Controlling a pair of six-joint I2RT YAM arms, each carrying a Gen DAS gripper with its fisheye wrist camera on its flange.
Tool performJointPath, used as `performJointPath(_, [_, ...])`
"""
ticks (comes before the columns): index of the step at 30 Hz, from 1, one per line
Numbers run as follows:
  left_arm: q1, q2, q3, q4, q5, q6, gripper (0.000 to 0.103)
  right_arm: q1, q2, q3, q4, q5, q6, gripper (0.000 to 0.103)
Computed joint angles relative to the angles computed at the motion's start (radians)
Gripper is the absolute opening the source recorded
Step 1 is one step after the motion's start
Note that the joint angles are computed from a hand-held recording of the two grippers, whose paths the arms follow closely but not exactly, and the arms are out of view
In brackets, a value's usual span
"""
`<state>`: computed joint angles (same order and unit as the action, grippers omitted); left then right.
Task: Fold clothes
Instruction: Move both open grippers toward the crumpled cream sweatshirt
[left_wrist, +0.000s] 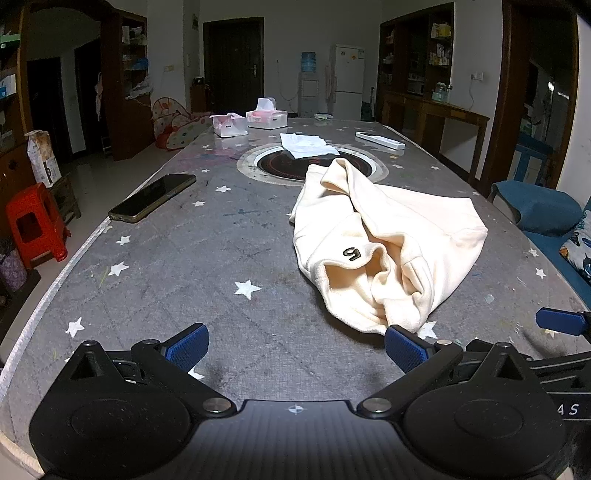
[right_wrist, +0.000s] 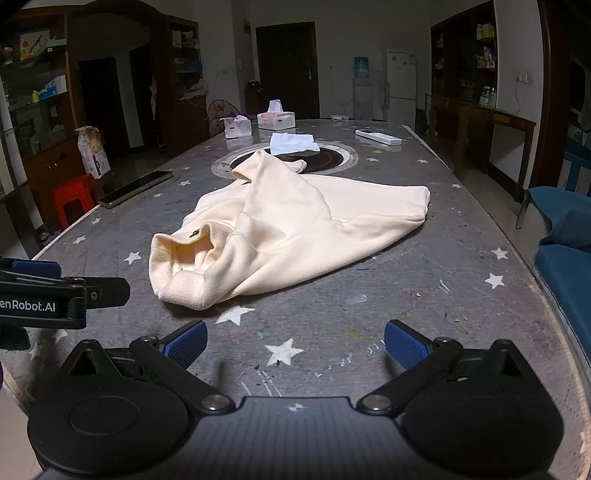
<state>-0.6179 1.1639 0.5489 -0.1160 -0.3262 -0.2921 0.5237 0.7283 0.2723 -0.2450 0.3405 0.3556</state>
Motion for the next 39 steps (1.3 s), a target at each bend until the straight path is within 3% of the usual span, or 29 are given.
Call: performJointPath(39, [-0.033, 0.043, 0.010, 0.013, 0.012, -0.001, 0.103, 0.026, 0.044, -0.006, 0.031, -0.001, 0.019, 0.103])
